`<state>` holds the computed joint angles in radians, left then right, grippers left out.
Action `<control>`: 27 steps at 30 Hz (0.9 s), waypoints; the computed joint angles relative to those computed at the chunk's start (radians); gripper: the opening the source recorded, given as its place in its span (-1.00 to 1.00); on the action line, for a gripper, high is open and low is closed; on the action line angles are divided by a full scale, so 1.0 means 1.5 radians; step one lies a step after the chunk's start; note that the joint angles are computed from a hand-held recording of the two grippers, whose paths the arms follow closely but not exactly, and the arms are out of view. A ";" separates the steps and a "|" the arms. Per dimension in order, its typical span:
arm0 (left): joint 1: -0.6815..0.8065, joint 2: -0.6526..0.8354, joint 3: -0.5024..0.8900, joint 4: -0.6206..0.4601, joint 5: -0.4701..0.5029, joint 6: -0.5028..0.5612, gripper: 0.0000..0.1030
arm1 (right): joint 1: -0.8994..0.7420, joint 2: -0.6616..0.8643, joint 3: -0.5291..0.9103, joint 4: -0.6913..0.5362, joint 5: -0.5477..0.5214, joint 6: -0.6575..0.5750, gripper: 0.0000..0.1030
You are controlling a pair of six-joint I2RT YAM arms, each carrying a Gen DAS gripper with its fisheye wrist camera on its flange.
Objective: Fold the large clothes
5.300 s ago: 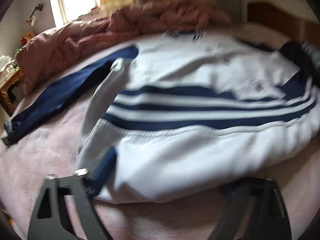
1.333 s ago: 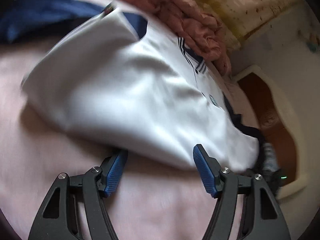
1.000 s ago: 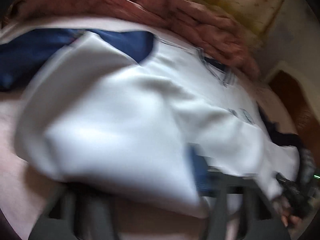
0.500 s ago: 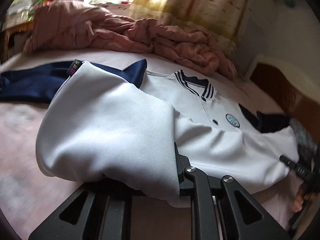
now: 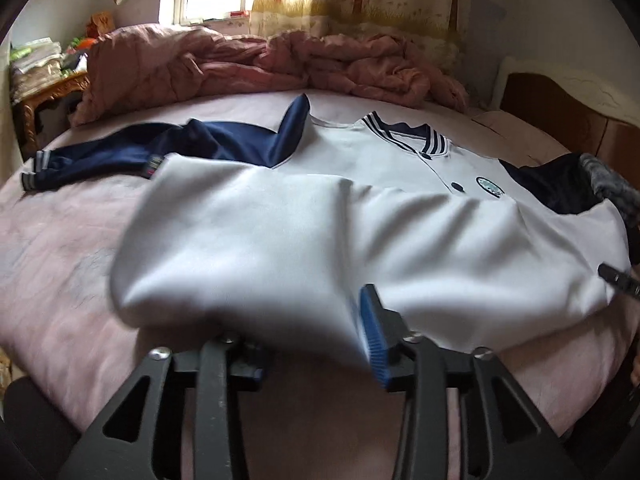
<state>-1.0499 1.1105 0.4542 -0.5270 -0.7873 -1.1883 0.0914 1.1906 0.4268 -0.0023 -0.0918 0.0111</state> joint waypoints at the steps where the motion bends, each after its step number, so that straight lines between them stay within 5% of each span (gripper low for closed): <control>1: -0.028 0.003 0.004 -0.022 -0.020 -0.024 0.06 | 0.002 -0.025 -0.008 -0.012 0.014 0.000 -0.08; 4: -0.104 0.039 0.045 -0.104 -0.073 -0.095 0.16 | 0.013 -0.091 -0.042 -0.027 0.053 0.005 0.70; 8: -0.199 0.119 0.141 -0.268 -0.170 -0.206 0.46 | 0.039 -0.203 -0.076 -0.058 0.127 -0.011 0.70; 10: -0.217 0.125 0.185 -0.314 -0.210 -0.205 0.70 | 0.062 -0.286 -0.090 -0.074 0.166 -0.009 0.70; 14: -0.173 0.049 0.194 -0.170 -0.235 0.022 0.99 | 0.084 -0.360 -0.065 -0.104 0.127 -0.019 0.77; 18: -0.030 0.025 0.185 0.021 -0.140 0.267 0.99 | 0.125 -0.259 0.018 -0.097 0.115 -0.042 0.82; 22: 0.102 0.055 0.180 0.120 -0.010 0.375 0.99 | 0.064 -0.112 0.139 -0.151 -0.038 -0.019 0.82; 27: 0.214 0.143 0.158 0.184 0.147 0.387 0.99 | 0.061 0.047 0.167 -0.104 0.022 -0.032 0.82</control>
